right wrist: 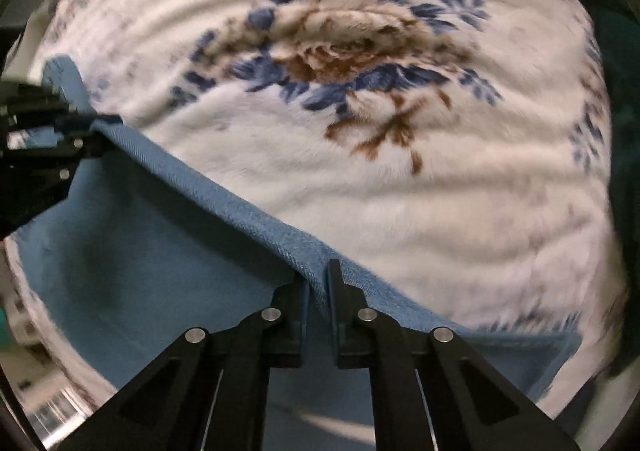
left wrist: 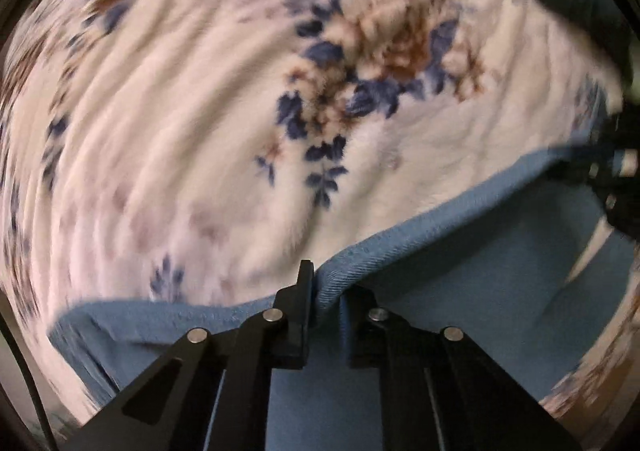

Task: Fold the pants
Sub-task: 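Lift the hems with both grippers and fold the legs over toward the waistband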

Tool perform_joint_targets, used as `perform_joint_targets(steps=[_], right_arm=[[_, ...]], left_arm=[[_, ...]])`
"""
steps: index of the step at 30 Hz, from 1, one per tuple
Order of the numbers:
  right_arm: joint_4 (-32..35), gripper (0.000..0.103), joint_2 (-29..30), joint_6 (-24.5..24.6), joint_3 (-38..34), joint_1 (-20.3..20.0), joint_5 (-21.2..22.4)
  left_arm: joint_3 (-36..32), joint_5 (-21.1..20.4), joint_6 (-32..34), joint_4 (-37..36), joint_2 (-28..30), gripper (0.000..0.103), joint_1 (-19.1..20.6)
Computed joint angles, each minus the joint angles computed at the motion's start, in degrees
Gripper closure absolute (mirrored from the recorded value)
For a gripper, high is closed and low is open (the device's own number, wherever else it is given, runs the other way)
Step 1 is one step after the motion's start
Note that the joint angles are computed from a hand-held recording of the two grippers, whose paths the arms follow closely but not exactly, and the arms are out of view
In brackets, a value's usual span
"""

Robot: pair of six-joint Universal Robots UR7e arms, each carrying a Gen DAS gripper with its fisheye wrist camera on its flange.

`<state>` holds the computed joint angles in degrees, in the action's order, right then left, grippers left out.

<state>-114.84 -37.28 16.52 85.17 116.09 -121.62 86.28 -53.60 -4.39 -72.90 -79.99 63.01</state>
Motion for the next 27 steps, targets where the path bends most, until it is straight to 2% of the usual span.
perform_joint_targets(steps=[3,6,7,8,12,13,16,18,20,23,25,27], right_arm=[[-6.2,0.097,-6.4,4.3,7.9,1.3,2.6],[-8.0,0.097,-12.5,10.2,13.8,4.5,3.8],[-6.9,0.097,-12.3,14.2,13.1,7.8,4.7],[-6.6,0.097,-12.7,17.6,13.7,10.1,5.4],[-6.3,0.098,-12.4,26.7,17.3,18.0,6.7],[-7.5,0.098,-10.6,28.3,17.7,19.1,7.7],[-8.8,0.098,-11.7,33.7,23.6,22.6,11.6],[-10.4,0.097,-11.1,36.9,27.2,23.8,14.2],[-12.5,0.095,-9.7,38.3,29.5,24.3,15.2],[-13.9,0.093,-7.0,40.5,30.8,24.6,15.6],[-13.7,0.089,-6.1,41.4,30.6,24.4,15.6],[-15.5,0.075,-5.9,42.5,31.0,23.7,15.9]], left_arm=[[0.8,-4.1,-7.5,1.6,-5.6,0.095,-2.4],[3.6,-5.4,-14.2,4.5,-12.1,0.095,-6.6],[5.1,-5.4,-16.7,6.0,-14.5,0.095,-8.5],[5.5,-5.2,-17.2,5.8,-14.8,0.095,-8.5],[8.9,-8.8,-28.8,15.3,-23.2,0.095,-15.7],[10.6,-10.6,-32.9,19.1,-26.5,0.095,-18.0],[16.1,-14.4,-40.0,24.7,-33.0,0.095,-20.9],[20.2,-15.6,-41.8,26.1,-36.4,0.094,-20.5],[25.1,-14.6,-43.0,26.0,-39.8,0.094,-19.1],[29.2,-12.4,-42.6,24.3,-41.7,0.091,-16.5],[29.8,-12.1,-43.5,22.9,-42.1,0.089,-15.2],[29.5,-11.9,-46.0,22.8,-43.1,0.083,-15.2]])
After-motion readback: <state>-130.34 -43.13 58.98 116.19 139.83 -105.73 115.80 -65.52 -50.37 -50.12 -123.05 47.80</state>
